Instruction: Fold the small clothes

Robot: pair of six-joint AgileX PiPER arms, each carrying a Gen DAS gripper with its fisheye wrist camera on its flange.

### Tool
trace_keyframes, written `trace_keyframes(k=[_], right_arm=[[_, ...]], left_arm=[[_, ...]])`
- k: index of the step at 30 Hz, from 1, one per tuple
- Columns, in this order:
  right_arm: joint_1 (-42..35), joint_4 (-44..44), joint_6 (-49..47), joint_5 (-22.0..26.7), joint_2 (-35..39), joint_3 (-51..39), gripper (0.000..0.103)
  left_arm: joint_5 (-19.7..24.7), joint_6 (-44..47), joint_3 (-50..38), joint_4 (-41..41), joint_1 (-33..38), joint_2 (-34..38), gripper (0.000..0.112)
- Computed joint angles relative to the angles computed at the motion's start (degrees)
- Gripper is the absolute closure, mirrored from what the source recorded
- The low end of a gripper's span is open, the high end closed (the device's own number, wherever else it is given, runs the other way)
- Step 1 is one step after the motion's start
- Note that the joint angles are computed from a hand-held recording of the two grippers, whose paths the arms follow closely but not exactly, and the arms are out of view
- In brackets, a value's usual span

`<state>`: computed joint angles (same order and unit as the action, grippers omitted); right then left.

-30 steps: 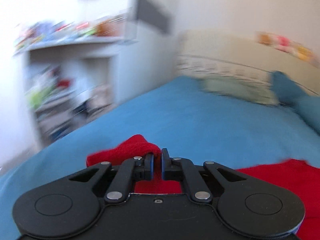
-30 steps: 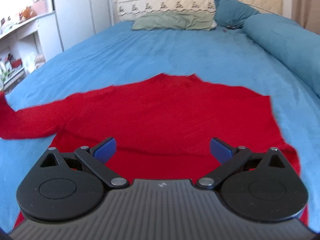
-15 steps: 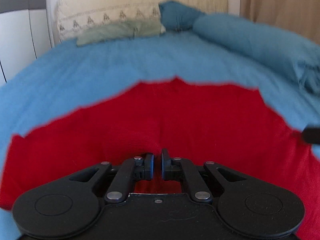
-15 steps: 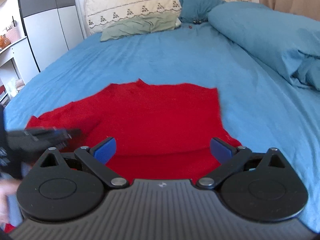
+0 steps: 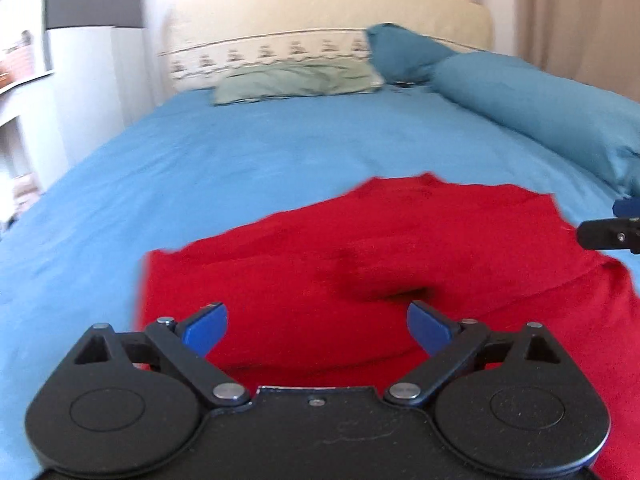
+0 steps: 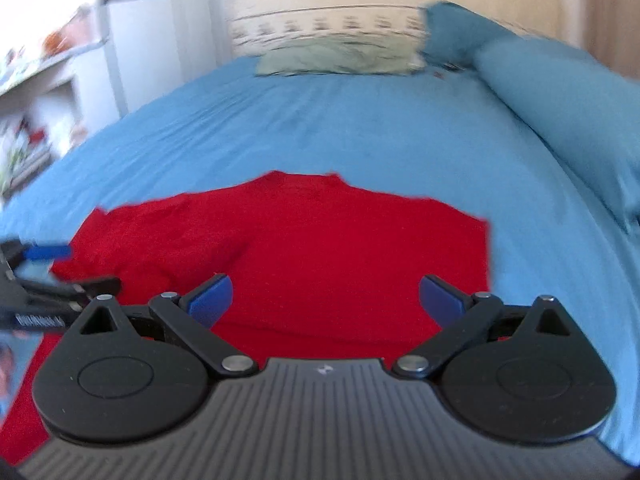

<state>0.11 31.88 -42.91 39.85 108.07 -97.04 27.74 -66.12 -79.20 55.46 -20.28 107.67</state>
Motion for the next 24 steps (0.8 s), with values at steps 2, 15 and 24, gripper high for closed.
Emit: trace_keyframes(k=[2,15,24], right_arm=[[4.3,-5.8,1.8,0.1,1.9,-3.2,0.0],[22.8,-37.4,15.5,7.7,22.2,-26.9,0.063],[9.8,-20.8,24.6,1.9,18.2,-23.8,0.072]], left_arm=[[0.9,-2.8,3.1,2.2,1.7,-1.3,0.014],[-4.0,-7.2,11.3,2.5,8.0,-3.7,0.014],[-5.2,-10.8,12.8,5.6,8.1,-3.7,0.014]])
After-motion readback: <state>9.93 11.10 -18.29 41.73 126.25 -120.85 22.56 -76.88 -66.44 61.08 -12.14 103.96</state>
